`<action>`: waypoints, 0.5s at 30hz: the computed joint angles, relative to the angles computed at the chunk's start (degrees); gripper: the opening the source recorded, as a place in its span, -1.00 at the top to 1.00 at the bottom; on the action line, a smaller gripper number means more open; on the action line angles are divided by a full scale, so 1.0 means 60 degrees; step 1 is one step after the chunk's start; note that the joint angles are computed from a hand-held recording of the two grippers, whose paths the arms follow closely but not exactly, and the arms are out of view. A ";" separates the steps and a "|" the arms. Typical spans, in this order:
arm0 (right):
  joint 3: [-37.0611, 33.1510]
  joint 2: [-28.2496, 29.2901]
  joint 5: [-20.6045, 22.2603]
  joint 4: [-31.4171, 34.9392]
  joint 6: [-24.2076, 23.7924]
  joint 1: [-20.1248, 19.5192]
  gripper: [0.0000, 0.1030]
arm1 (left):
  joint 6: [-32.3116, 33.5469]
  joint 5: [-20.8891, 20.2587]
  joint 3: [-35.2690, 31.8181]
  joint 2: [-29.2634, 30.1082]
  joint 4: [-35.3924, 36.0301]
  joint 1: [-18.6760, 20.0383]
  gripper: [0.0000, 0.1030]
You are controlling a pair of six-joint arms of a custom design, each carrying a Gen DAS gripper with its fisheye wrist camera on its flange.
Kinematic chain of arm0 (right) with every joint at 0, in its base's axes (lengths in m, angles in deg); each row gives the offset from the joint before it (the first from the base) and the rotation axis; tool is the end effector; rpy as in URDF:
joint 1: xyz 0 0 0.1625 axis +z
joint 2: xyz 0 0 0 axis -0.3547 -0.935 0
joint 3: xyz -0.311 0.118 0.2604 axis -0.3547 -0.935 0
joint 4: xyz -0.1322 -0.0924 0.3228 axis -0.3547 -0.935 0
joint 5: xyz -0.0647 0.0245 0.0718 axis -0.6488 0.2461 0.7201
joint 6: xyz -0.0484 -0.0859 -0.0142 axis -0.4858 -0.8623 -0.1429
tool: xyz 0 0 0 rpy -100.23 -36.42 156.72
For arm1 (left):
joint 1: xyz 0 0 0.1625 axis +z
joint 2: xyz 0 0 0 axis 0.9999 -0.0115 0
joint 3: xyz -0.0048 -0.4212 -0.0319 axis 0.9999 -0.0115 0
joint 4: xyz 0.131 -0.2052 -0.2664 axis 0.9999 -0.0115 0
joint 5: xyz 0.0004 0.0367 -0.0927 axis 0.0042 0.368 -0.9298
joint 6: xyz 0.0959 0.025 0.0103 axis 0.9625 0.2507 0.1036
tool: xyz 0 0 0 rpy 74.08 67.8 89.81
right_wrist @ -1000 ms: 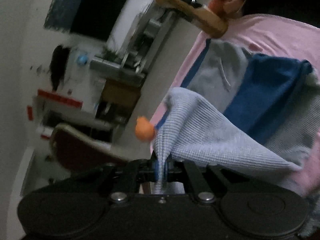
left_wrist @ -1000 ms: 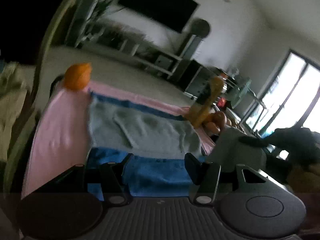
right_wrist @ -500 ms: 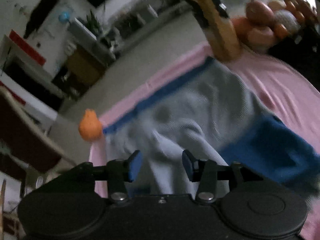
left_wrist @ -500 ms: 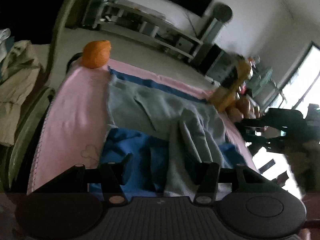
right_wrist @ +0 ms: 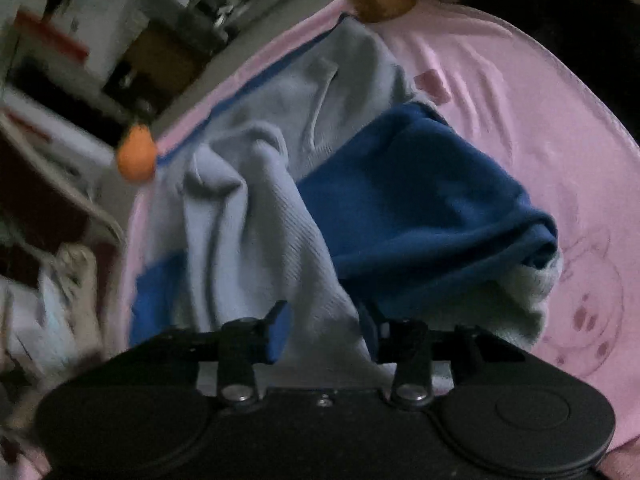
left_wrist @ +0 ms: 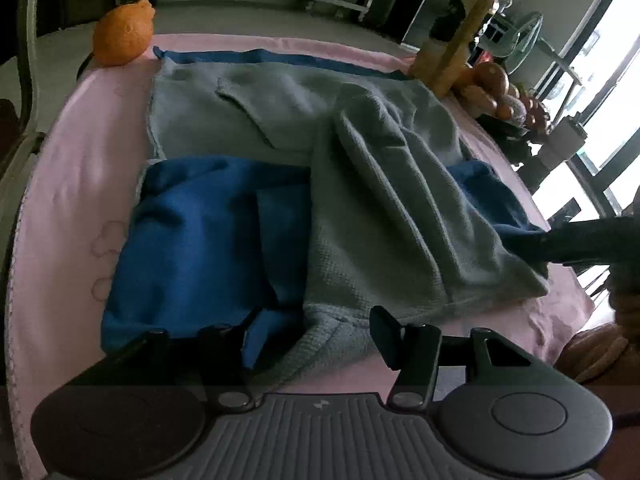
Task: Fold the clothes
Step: 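Lay the held grey fabric over the sweater body with the right gripper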
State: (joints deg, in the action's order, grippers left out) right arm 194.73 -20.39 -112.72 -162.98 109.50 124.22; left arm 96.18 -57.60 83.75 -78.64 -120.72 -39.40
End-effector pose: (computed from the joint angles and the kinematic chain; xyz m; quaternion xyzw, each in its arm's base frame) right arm 0.1424 -0.2654 0.1817 -0.2137 -0.8903 0.3687 0.1605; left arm -0.1340 -0.4094 0.1972 0.3891 0.9099 -0.0731 0.1238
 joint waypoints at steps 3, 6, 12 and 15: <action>-0.0292 0.0062 -0.0677 0.0903 -0.0125 0.0148 0.25 | 0.0225 0.0115 0.0129 0.0142 -0.0121 -0.0069 0.06; -0.0362 0.0337 -0.0624 0.0841 -0.0377 0.0133 0.56 | 0.0545 -0.0015 0.0264 0.0219 -0.0135 -0.0177 0.35; -0.0145 0.1423 -0.1108 -0.1498 -0.0941 0.1058 0.85 | 0.1565 0.0317 0.1566 -0.0634 -0.1136 -0.1019 0.98; 0.0311 0.1521 -0.1132 -0.1792 -0.0394 0.1399 0.85 | 0.1561 0.0845 0.1963 -0.1034 -0.0481 -0.1344 0.98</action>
State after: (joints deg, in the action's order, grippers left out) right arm 196.60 -11.27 -119.51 -173.73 107.14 132.62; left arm 105.55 -52.53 95.53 -84.85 -123.61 -47.47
